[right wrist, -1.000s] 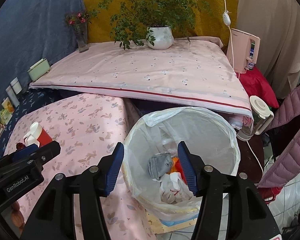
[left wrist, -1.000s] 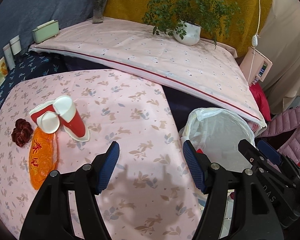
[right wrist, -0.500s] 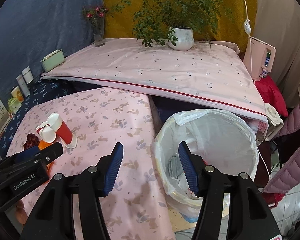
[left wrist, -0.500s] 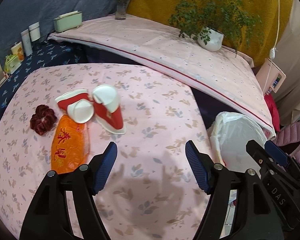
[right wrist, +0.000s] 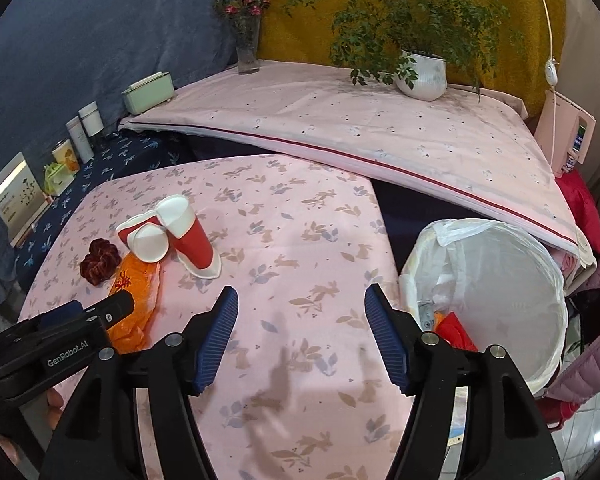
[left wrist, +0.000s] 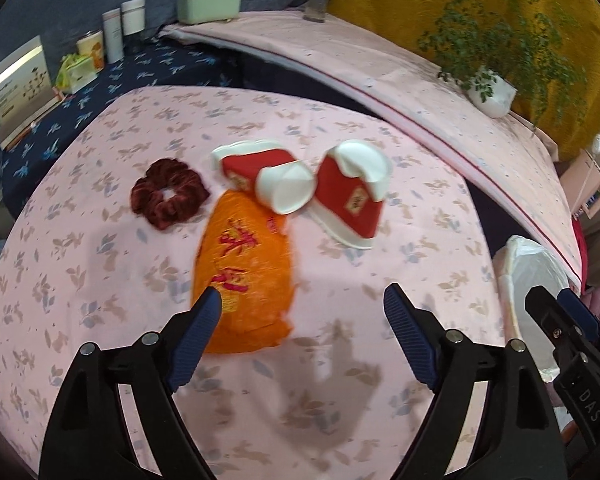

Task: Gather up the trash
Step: 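Grasp the orange printed bag with the left tool while the right tool grasps a red-white paper cup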

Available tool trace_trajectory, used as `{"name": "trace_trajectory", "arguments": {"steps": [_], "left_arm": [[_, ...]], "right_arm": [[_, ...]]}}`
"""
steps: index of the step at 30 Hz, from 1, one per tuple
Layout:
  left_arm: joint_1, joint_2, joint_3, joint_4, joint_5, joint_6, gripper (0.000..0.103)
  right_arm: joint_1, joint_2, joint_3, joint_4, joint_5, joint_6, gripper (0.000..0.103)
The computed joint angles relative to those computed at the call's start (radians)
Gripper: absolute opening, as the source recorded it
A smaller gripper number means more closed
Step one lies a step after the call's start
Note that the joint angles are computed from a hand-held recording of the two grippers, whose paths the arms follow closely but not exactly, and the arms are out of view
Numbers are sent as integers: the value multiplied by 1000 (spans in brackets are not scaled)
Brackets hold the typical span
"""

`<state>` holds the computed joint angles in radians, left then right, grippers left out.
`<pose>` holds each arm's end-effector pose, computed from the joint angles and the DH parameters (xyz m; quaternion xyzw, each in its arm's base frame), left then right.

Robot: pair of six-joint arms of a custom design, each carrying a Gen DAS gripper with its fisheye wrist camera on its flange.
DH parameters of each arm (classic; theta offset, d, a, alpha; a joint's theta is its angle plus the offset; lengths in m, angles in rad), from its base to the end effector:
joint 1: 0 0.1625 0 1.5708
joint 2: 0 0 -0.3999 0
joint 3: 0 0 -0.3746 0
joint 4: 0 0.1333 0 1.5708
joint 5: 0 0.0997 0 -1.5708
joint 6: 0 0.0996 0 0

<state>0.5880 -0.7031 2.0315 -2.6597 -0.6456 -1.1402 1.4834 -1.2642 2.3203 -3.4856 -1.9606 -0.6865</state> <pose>-0.2793 -0.4420 -0.0244 -0.0167 0.8899 -0.3347 0.3094 0.0567 -0.4466 0.2330 0.1862 -0.8761 0.3118 0.3172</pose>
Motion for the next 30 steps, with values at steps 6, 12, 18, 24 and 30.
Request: {"name": "trace_trajectory", "arguments": {"steps": [6, 12, 18, 24, 30], "left_arm": [[34, -39, 50, -4, -15, -42, 88], [97, -35, 65, -68, -76, -23, 90], [152, -15, 57, -149, -126, 26, 89], [179, -15, 58, -199, -158, 69, 58], [187, -22, 83, -285, -211, 146, 20]], "right_arm": [[31, 74, -13, -3, -14, -3, 63], [52, 147, -40, -13, -24, -8, 64], [60, 220, -96, 1, -37, -8, 64], [72, 295, -169, 24, -43, -7, 64], [83, 372, -247, 28, -51, -20, 64]]}}
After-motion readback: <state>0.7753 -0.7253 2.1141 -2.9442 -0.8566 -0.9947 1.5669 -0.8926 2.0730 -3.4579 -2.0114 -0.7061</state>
